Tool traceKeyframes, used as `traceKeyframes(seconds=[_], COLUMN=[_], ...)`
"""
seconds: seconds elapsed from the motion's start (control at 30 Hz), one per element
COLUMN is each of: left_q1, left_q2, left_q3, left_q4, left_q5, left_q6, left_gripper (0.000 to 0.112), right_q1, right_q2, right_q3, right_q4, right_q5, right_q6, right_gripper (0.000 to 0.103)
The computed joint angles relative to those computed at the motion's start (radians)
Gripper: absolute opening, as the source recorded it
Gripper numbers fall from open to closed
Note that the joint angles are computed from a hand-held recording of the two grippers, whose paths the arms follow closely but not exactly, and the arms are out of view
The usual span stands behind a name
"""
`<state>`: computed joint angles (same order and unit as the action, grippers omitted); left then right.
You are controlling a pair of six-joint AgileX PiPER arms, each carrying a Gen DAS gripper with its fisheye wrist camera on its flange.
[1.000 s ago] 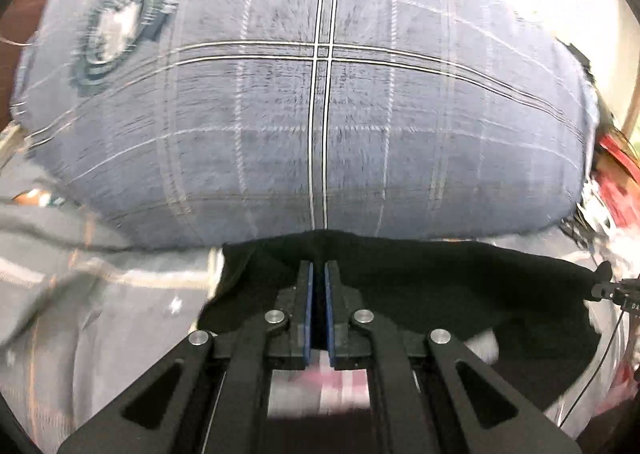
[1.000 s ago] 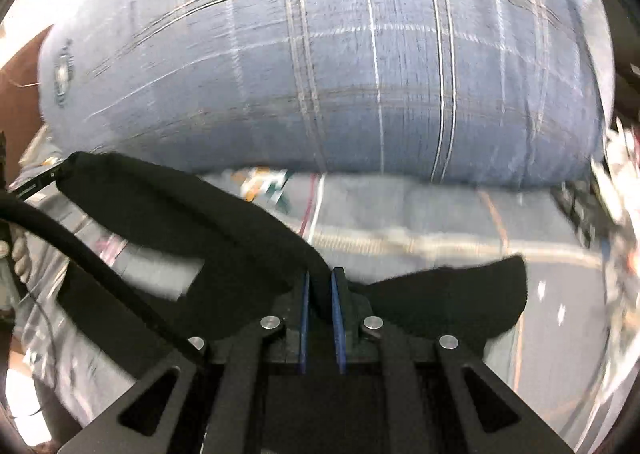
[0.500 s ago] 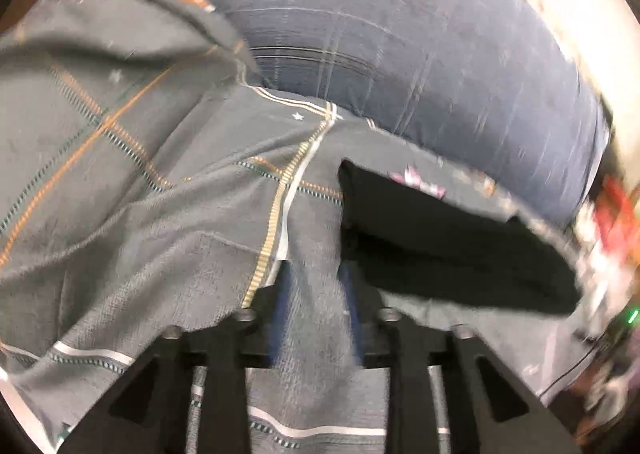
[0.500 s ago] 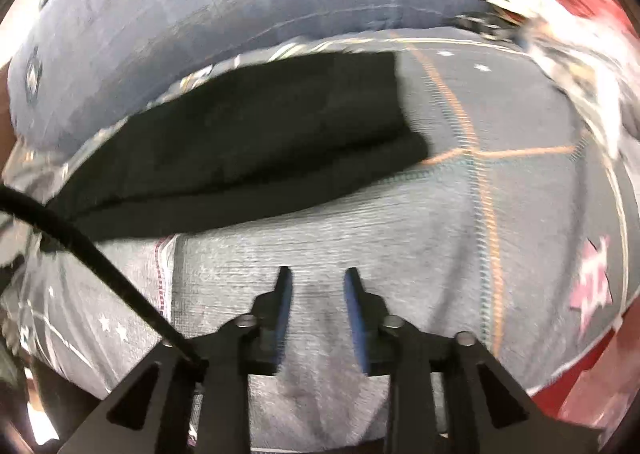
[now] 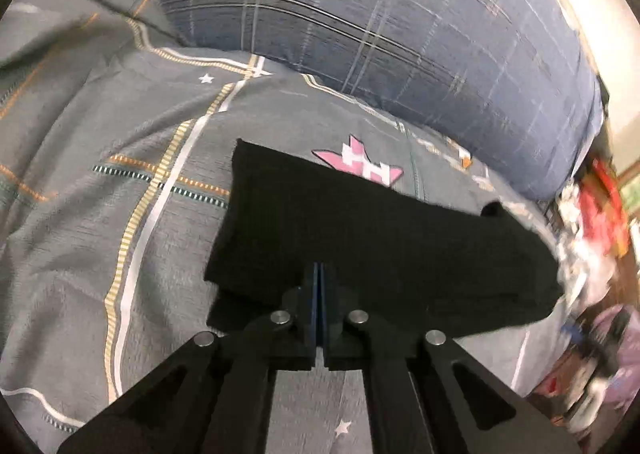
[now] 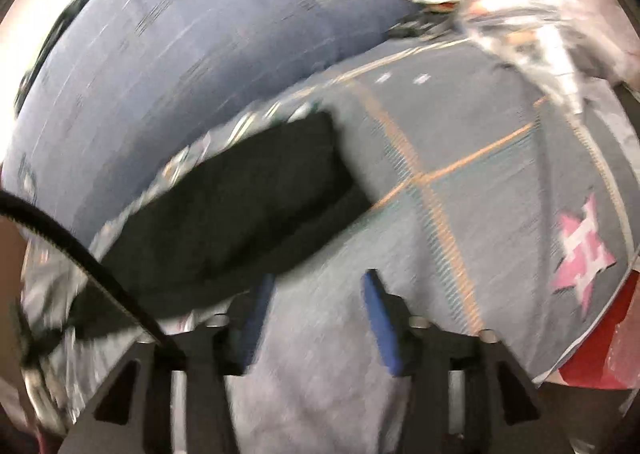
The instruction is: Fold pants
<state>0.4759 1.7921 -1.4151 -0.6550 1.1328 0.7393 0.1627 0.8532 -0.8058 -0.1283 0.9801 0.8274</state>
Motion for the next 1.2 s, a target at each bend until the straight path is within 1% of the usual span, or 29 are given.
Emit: traceKeyframes(seconds=[0.07, 0.13, 0.2, 0.27, 0.3, 0.33, 0.37, 0.4, 0.5, 0.53, 0.6, 0.67, 0.7, 0.73, 0.77, 0.83, 0.87, 0.9, 0.97, 1.0, 1.03, 1.07, 1.1, 1.13, 1.17, 1.2], left_q1=[-0.008, -0.017, -0.03, -0.05, -0.059, -0.06, -0.059, -0.05, -0.026, -0.016, 0.012, 0.038, 0.054, 0.06, 0.061, 0.071, 0.073, 0.076, 0.078, 0.078, 0.074, 0.065, 0.043, 0.019, 0.007, -0.022], left_q2=[-0.026, -0.033, -0.02, 0.003, 0.009, 0.011, 0.011, -0.004, -0.029, -0.033, -0.042, -0.034, -0.016, -0.005, 0.007, 0.041, 0.054, 0.067, 0.091, 0.107, 0.12, 0.132, 0.141, 0.144, 0.142, 0.128], left_q3=[0.031, 0.039, 0.026, 0.003, -0.007, -0.018, -0.026, -0.033, -0.049, -0.05, -0.041, -0.032, -0.035, -0.039, -0.041, -0.061, -0.07, -0.079, -0.102, -0.12, -0.135, -0.15, -0.162, -0.17, -0.174, -0.169], left_q4=[0.009, 0.027, 0.046, 0.066, 0.078, 0.081, 0.077, 0.067, 0.053, 0.05, 0.039, 0.022, 0.008, 0.01, 0.016, 0.008, 0.004, -0.002, -0.011, -0.017, -0.022, -0.022, -0.006, 0.016, 0.028, 0.069], left_q5=[-0.017, -0.025, -0.028, -0.031, -0.031, -0.026, -0.022, -0.011, 0.017, 0.027, 0.042, 0.059, 0.079, 0.083, 0.078, 0.079, 0.072, 0.057, 0.032, 0.025, 0.029, 0.033, 0.034, 0.042, 0.052, 0.05], left_q6=[0.01, -0.004, -0.035, -0.069, -0.085, -0.093, -0.094, -0.086, -0.074, -0.072, -0.064, -0.045, -0.038, -0.046, -0.067, -0.102, -0.116, -0.131, -0.151, -0.158, -0.158, -0.156, -0.151, -0.136, -0.121, -0.11], left_gripper=[0.001, 0.001, 0.001, 0.001, 0.0, 0.0, 0.0, 0.0, 0.0, 0.0, 0.0, 0.0, 0.0, 0.0, 0.0, 0.006, 0.017, 0.031, 0.044, 0.044, 0.044, 0.044, 0.044, 0.043, 0.02, 0.003], right_q1=[-0.136, -0.207, -0.228, -0.197, -0.184, -0.159, -0.152, -0.145, -0.175, -0.213, -0.25, -0.268, -0.284, -0.295, -0.334, -0.435, -0.462, -0.502, -0.561, -0.57, -0.571, -0.553, -0.533, -0.515, -0.509, -0.507], right_q2=[0.042, 0.1, 0.178, 0.255, 0.287, 0.327, 0.34, 0.346, 0.283, 0.244, 0.204, 0.16, 0.156, 0.158, 0.163, 0.162, 0.155, 0.144, 0.109, 0.094, 0.081, 0.074, 0.071, 0.074, 0.078, 0.082], right_q3=[-0.022, -0.04, -0.063, -0.091, -0.104, -0.132, -0.149, -0.167, -0.187, -0.183, -0.177, -0.154, -0.144, -0.128, -0.102, -0.058, -0.044, -0.029, -0.004, 0.001, 0.005, 0.003, -0.001, -0.005, -0.006, -0.004], right_q4=[0.055, 0.118, 0.149, 0.121, 0.114, 0.1, 0.093, 0.08, 0.136, 0.193, 0.236, 0.204, 0.181, 0.139, 0.138, 0.206, 0.231, 0.277, 0.376, 0.4, 0.414, 0.405, 0.397, 0.395, 0.413, 0.434], right_q5=[-0.041, -0.083, -0.13, -0.15, -0.155, -0.141, -0.123, -0.101, -0.081, -0.067, -0.046, -0.017, -0.006, 0.01, 0.011, -0.001, -0.007, -0.013, -0.02, -0.021, -0.023, -0.027, -0.035, -0.043, -0.054, -0.067], right_q6=[-0.112, -0.197, -0.237, -0.218, -0.222, -0.227, -0.237, -0.241, -0.315, -0.367, -0.404, -0.396, -0.393, -0.374, -0.385, -0.455, -0.477, -0.521, -0.603, -0.62, -0.63, -0.616, -0.605, -0.591, -0.598, -0.606], right_gripper=[0.068, 0.068, 0.069, 0.069, 0.058, 0.042, 0.012, 0.008, 0.007, 0.007, 0.007, 0.004, 0.001, 0.001, 0.001, 0.001, 0.001, 0.003, 0.003, 0.006, 0.009, 0.017, 0.027, 0.033, 0.042, 0.049])
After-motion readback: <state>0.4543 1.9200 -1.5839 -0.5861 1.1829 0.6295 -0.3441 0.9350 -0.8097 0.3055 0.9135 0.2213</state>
